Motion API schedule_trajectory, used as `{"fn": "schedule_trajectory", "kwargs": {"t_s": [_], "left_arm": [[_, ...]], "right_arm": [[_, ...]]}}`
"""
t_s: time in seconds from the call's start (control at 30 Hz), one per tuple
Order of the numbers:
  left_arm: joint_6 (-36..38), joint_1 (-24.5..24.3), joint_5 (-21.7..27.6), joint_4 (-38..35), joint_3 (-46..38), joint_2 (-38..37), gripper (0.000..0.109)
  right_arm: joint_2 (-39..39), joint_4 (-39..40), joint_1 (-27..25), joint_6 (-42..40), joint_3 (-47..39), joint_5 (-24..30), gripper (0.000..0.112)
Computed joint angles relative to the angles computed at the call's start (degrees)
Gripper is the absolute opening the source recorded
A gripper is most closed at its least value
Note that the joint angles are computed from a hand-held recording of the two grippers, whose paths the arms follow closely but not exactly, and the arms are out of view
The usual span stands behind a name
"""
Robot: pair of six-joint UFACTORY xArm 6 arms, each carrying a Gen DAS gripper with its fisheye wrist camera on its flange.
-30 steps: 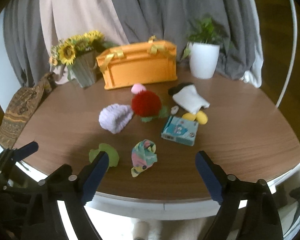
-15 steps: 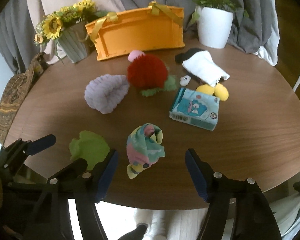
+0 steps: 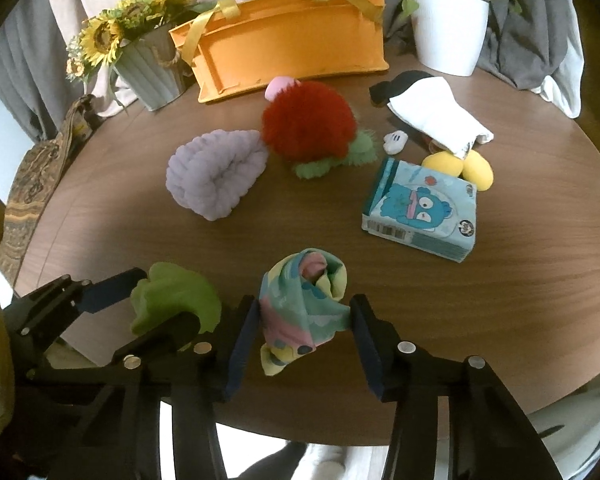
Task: Organize soft objects
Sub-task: 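Grasp the green plush frog with the left tool while the right tool grasps the tie-dye sock, then lift the frog and sock and carry both over the orange crate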
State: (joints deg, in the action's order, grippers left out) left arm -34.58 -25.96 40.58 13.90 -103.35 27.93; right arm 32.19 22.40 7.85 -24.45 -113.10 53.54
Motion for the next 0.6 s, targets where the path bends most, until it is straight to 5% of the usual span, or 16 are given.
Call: {"fn": "schedule_trajectory", "kwargs": {"t_s": [0.6], "left_arm": [[-1.34, 1.55, -0.14, 4.48, -1.65, -0.31, 0.051]], "right_arm": [[1.43, -1.19, 0.85, 2.73, -3.53, 0.11, 0.04]]}}
